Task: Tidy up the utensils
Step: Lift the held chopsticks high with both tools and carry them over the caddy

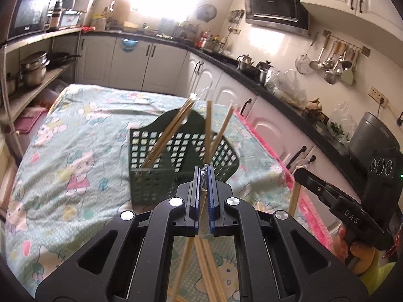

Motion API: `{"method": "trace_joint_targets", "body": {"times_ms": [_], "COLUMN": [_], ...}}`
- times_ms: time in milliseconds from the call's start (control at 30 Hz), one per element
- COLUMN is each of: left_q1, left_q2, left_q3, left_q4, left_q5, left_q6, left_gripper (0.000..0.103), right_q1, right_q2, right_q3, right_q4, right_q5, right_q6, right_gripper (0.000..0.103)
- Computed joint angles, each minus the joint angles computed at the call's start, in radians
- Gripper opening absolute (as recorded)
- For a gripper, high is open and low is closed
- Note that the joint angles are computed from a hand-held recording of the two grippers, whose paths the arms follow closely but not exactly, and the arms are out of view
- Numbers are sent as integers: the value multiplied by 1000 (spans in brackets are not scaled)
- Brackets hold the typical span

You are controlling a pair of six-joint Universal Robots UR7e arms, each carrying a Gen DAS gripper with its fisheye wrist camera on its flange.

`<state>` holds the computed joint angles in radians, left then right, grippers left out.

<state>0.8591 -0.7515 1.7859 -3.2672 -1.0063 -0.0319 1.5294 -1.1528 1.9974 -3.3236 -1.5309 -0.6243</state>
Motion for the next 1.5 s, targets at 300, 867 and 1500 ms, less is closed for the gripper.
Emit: {"method": "trace_joint_targets", "body": {"times_ms": [300, 867, 1500], "left_q1": [-31, -58, -59], "left_q2": [2, 25, 72], "left_q3": [-40, -138, -280], "left_q4": [-26, -47, -93], "left_q5": [-1, -14, 11], "left_q6": [62, 154, 248], "left_gripper": [2, 2, 2], "right_q1": [45, 106, 133], "right_q2": [4, 36, 95], "right_q3": [-24, -94, -227], "right_q4": [-50, -84, -65], "right_q5": [19, 13, 36], "right_q6": [-41, -93, -66], "right_gripper": [6, 6, 6]}}
